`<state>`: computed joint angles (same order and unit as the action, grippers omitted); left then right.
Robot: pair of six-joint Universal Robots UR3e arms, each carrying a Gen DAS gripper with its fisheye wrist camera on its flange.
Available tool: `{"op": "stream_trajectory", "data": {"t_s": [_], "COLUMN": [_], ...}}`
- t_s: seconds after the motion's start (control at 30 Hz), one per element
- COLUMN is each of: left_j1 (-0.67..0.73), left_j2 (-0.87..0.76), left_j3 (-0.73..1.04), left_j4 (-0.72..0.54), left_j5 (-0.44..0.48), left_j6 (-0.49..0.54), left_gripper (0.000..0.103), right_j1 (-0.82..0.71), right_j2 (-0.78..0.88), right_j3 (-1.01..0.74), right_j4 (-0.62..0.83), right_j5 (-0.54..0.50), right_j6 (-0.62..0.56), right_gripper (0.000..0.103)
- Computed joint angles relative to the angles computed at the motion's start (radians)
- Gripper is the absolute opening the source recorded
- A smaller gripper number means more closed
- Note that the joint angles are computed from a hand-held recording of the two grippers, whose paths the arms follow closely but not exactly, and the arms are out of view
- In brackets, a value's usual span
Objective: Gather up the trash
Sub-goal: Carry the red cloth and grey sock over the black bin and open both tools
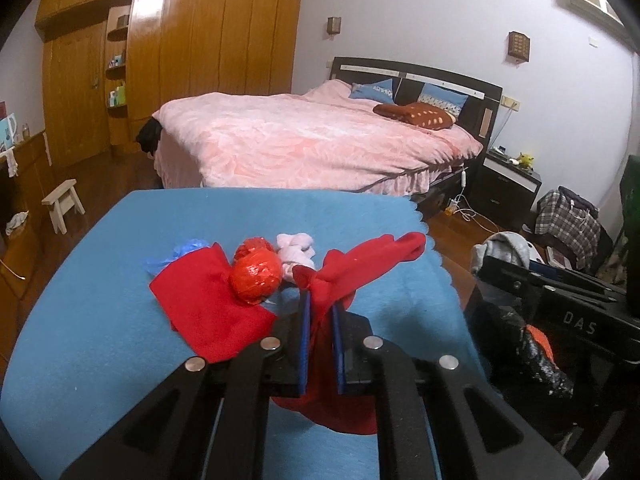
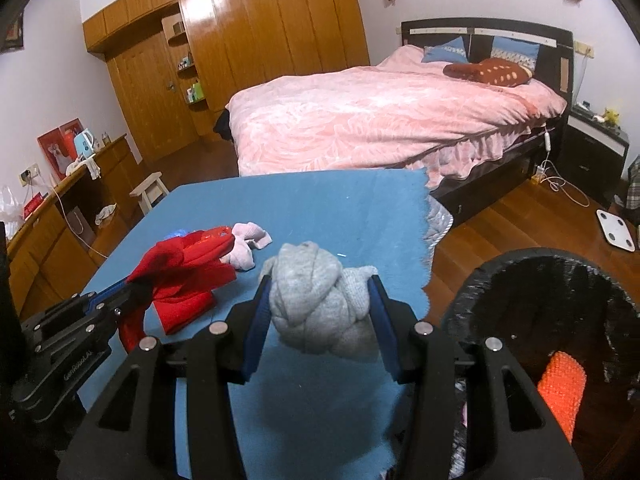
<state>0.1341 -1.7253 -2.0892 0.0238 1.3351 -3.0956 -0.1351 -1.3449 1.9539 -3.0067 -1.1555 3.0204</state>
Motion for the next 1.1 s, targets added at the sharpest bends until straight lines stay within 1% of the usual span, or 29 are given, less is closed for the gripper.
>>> {"op": "stream_trajectory", "data": {"t_s": [0.27, 0.5, 0.6, 0.87, 1.1], "left_j1": [-0.046, -0.131, -0.182, -0.315, -0.407], "left_j2": [0.038, 0.022, -0.005, -0.112, -0.209], "left_j3": [0.004, 0.071, 0.115, 0.272, 0.423], "left_j4": [-0.016, -0.05, -0.06, -0.084, -0.13], "left_j5": [0.001, 0.02, 0.033, 0.061, 0.075], "left_j6": [-0.001, -0.014, -0.032, -0.059, -0.068], "left_gripper": [0.01, 0.01, 0.01, 0.01, 0.01], "right_j1": [-0.096, -0.217, -0.263, -0.446, -0.624], "right_j2": [-0.137, -0.256, -0.294, -0.414, -0.501], "right_j3": [0.099, 0.189, 0.215, 0.289, 0.34], "right_j4": [0.019, 0.056, 0.073, 0.14, 0.211], "right_j5": [0.048, 0.1, 0.115, 0.186, 0.24], "right_j6": [-0.034, -0.069, -0.085, -0.161, -0.251], "right_gripper": [0.046, 0.046, 0.046, 0.046, 0.047]}}
